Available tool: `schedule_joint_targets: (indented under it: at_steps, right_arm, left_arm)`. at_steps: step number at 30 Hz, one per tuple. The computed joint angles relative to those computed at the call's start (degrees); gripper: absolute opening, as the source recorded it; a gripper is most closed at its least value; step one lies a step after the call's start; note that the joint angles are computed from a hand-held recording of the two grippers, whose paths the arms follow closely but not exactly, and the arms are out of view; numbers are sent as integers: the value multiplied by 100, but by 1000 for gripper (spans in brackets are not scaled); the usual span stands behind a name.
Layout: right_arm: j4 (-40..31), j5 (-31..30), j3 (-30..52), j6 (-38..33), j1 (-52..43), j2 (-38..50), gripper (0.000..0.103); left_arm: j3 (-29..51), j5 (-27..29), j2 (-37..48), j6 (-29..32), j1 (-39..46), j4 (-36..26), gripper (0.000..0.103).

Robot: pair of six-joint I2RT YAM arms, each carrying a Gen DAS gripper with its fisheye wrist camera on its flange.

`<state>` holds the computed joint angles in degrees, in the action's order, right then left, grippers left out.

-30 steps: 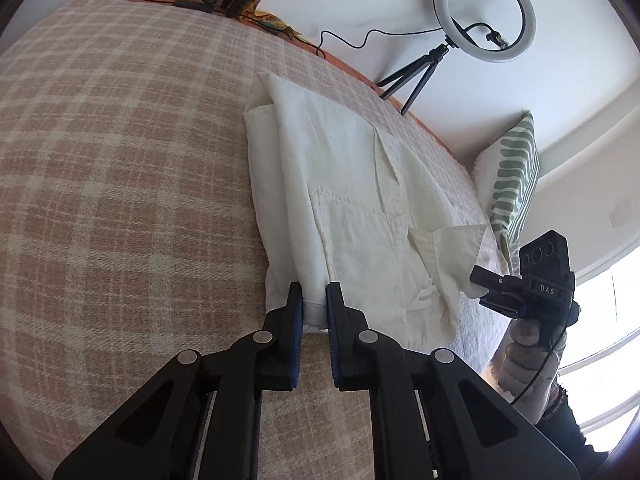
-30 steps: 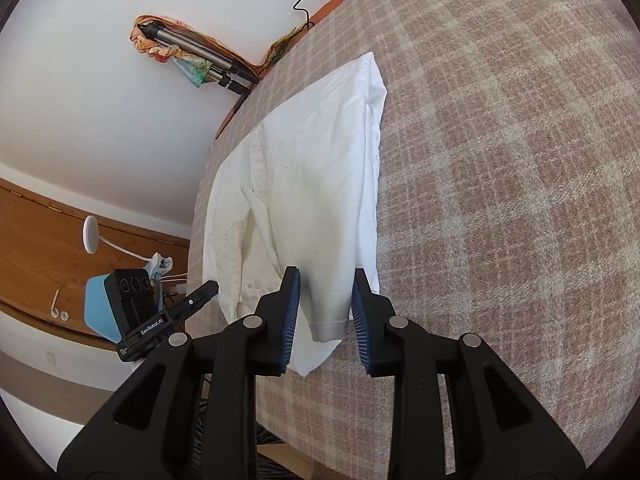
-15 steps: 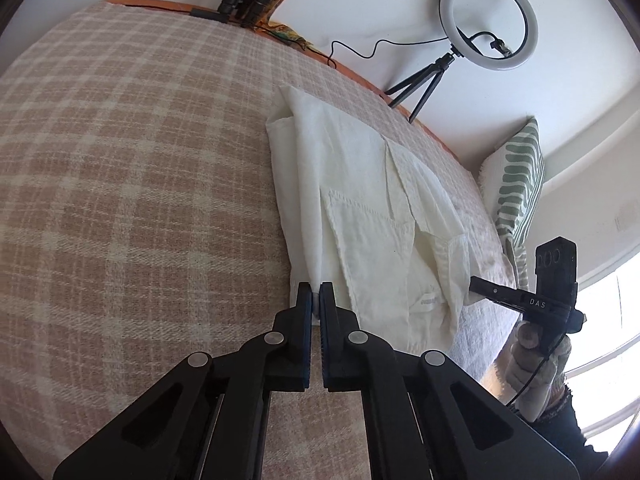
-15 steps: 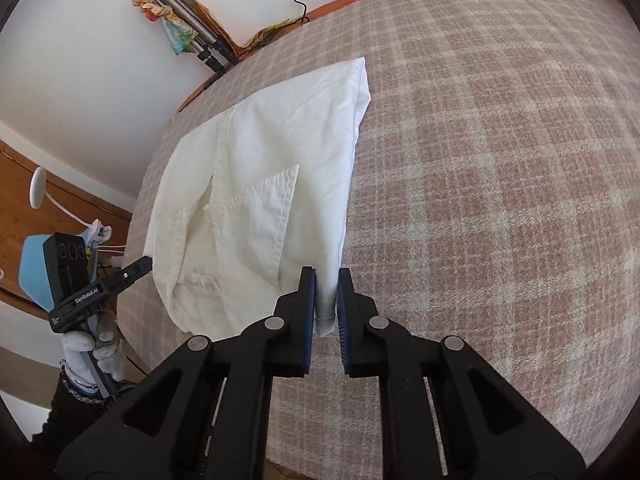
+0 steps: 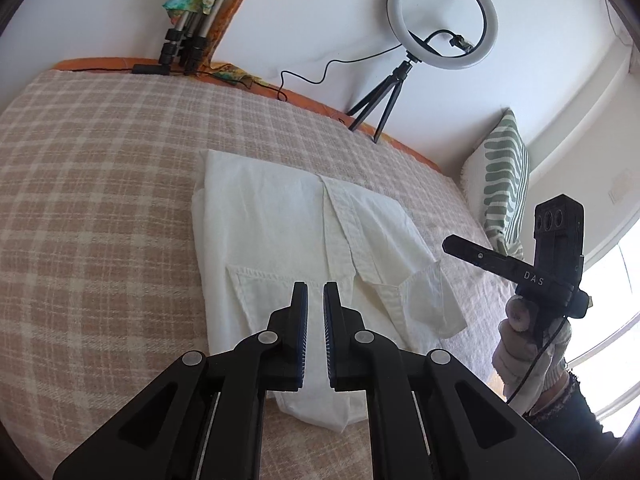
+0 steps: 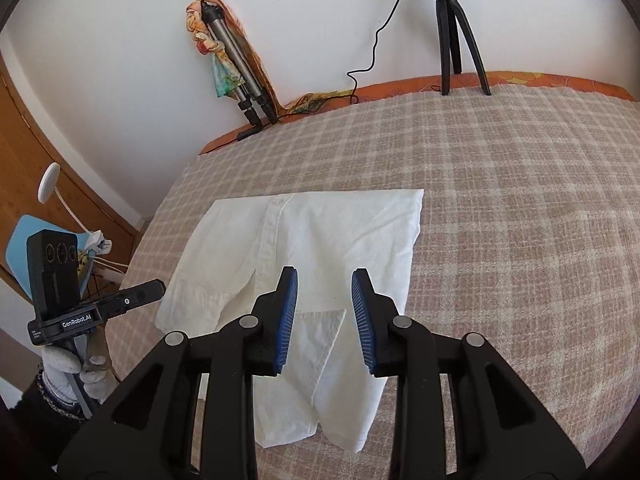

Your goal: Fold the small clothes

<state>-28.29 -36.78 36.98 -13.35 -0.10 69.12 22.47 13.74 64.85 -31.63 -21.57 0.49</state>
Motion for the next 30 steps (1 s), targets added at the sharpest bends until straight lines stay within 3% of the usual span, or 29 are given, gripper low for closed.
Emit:
schedule_joint_targets:
  at_steps: [5, 8, 9, 13, 17, 19, 22, 24, 26, 27, 29, 30]
  right_arm:
    - [590, 873, 113, 318, 677, 867, 30]
    - [814, 1774, 163, 234, 808, 1321, 32]
    - [804, 1815, 212, 179, 735, 1405, 34]
    - [443, 979, 552, 165, 49, 1386, 34]
    - [352, 502, 743, 347, -221, 1325, 38]
    - [239, 117, 840, 405, -334, 1400, 38]
    - [102, -40, 715, 213, -265, 1089, 38]
    - [-4, -17, 600, 15, -189, 852, 38]
    - [-53, 11, 486, -137, -164, 703, 39]
    - [-52, 156, 447, -176, -160, 658, 40]
    - [-2, 427, 447, -202, -240, 788, 55]
    - [-28, 434, 501, -200, -329, 961, 59]
  left_arm:
    - [196, -170, 982, 128, -24, 33, 6]
    - [0, 152, 909, 297, 280, 122, 6]
    - [-34, 232, 804, 362, 349, 64, 6]
    - [-143, 898, 291, 286, 822, 59, 6]
    - [118, 584, 134, 374, 984, -61, 6]
    - [134, 818, 254, 230, 1122, 168, 6]
    - [254, 635, 461, 262, 963, 220, 6]
    - [372, 494, 684, 326, 821, 223, 12]
    - [392, 429, 787, 306, 800, 226, 38]
    - [395, 435, 837, 267, 836, 239, 41]
    - [515, 472, 987, 183, 954, 77, 55]
    - [553, 533, 1072, 157, 1031, 34, 58]
